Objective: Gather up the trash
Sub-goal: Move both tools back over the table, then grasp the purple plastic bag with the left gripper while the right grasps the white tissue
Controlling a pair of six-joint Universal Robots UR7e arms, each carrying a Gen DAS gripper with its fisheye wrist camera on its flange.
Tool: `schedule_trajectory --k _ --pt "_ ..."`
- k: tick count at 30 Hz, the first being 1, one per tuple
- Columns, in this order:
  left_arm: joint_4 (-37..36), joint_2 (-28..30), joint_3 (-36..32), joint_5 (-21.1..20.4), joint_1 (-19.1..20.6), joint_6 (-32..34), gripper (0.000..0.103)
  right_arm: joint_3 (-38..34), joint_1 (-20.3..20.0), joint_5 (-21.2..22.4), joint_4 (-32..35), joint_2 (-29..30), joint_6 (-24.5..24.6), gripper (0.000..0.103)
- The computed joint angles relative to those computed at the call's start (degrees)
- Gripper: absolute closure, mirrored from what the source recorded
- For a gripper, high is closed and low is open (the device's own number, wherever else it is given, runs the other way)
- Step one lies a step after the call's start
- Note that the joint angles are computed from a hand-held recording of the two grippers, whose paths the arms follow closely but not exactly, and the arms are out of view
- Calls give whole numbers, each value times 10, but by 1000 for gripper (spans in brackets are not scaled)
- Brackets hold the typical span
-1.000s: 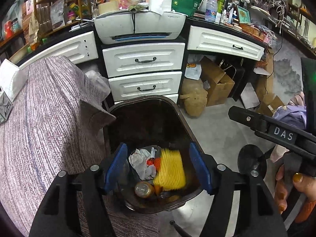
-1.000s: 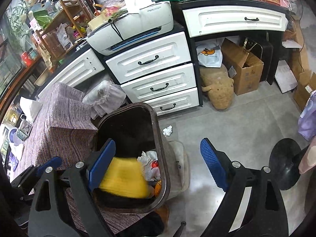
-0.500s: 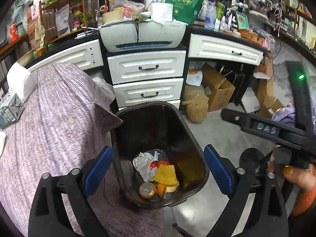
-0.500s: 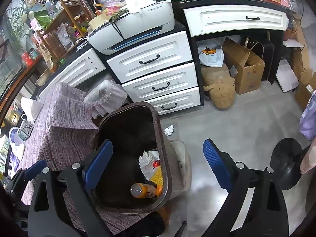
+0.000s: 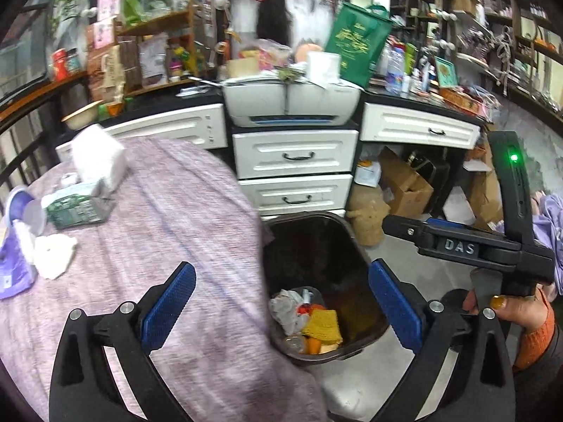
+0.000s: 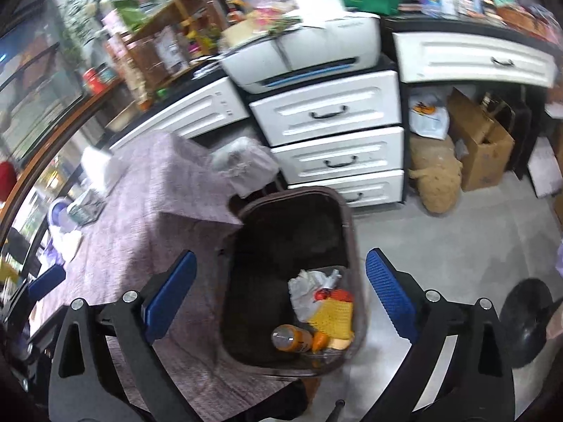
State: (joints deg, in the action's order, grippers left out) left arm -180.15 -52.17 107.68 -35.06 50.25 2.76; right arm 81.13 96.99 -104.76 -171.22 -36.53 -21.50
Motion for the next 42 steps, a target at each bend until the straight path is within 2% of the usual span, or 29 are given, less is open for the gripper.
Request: schedule_trajectory --k 4,11,24,30,32,33,37,38,40,42 --pt "-9 -23 23 36 0 -9 5 -7 18 18 13 11 -31 8" --pt "-3 -78 62 95 7 -39 5 -23 42 43 42 32 -57 7" --pt "97 -203 122 193 38 -162 6 -74 93 79 108 83 -118 7" --pt "70 -245 126 222 65 -121 6 -115 115 85 148 114 -149 7" --pt "39 -250 120 231 74 -89 8 -132 122 88 167 125 -159 7" --pt "17 -251 112 228 83 -65 8 -143 127 87 177 133 -165 7" --pt "32 -263 75 200 120 -39 12 -200 142 86 234 171 -184 7" --pt "30 -258 64 200 129 -22 14 -214 146 87 249 180 -183 7" --pt "-11 -236 35 203 151 56 18 -248 152 83 280 202 -182 7" --pt "11 -231 11 195 173 68 21 -290 159 73 313 228 -183 7"
